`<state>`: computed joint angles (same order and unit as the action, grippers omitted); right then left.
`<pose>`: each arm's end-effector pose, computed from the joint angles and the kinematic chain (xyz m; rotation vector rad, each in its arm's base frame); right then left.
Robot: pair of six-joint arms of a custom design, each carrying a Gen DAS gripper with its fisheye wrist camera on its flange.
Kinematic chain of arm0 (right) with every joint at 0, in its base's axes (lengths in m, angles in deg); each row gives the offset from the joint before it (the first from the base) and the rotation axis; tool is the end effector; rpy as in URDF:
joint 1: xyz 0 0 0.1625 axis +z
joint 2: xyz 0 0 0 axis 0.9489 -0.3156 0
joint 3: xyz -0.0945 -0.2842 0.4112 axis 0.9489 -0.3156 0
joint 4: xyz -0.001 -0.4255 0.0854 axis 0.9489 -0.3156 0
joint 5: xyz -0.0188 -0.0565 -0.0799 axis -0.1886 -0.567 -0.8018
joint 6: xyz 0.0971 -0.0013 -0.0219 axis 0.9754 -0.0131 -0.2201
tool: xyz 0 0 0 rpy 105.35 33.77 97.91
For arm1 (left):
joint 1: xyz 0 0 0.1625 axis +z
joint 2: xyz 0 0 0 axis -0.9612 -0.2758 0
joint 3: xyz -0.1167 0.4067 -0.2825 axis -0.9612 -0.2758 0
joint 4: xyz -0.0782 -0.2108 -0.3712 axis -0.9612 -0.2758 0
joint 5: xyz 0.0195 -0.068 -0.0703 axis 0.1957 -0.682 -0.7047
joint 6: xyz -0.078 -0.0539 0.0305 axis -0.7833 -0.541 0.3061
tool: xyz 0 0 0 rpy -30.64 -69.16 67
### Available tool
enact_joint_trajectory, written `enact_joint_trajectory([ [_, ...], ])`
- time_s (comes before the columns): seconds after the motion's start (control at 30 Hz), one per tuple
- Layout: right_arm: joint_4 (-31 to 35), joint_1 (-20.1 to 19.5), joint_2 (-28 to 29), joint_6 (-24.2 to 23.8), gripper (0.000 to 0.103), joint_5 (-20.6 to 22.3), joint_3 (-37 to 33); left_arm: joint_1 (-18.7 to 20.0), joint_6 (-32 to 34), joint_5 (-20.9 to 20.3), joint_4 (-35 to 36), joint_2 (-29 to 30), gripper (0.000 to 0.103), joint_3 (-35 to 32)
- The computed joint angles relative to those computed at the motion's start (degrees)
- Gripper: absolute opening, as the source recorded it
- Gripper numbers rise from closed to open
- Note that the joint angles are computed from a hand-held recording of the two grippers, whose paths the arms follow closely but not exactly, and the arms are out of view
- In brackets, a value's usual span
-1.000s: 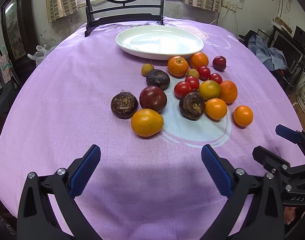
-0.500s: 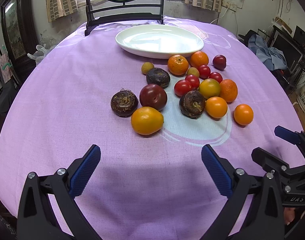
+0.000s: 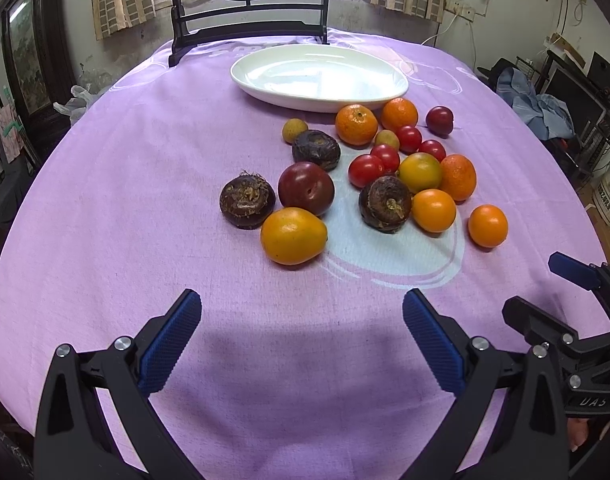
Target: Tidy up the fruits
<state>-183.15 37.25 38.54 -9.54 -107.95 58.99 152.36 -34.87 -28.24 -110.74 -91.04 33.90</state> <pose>0.2754 -0.5901 -0.1258 0.3459 -2.3838 0.7615 0.0641 -0.6418 0.2234 0.5106 2.3476 -0.6140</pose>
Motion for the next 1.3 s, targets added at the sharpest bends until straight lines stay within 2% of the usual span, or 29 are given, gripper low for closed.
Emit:
enact_joint_trajectory([
  [0.77, 0.3, -0.1, 0.3, 0.1, 0.100, -0.4, -0.1, 0.2, 0.4, 0.0, -0.5, 0.4, 0.099, 0.2],
  [0.97, 1.8, 0.1, 1.3, -0.7, 0.100, -4.7, -2.0, 1.2, 1.8, -0.8, -1.0, 0.7, 0.099, -0.1],
  [1.17, 7.9, -0.6, 1.8, -1.3, 0.100, -7.7, -5.7, 2.5, 2.6, -1.4, 0.4, 1.2, 0.099, -2.2],
  [1.3, 13.2, -1.3, 2.2, -1.4, 0.100, -8.1, -9.0, 3.2, 3.1, -1.9, 2.1, 1.4, 0.099, -3.7],
])
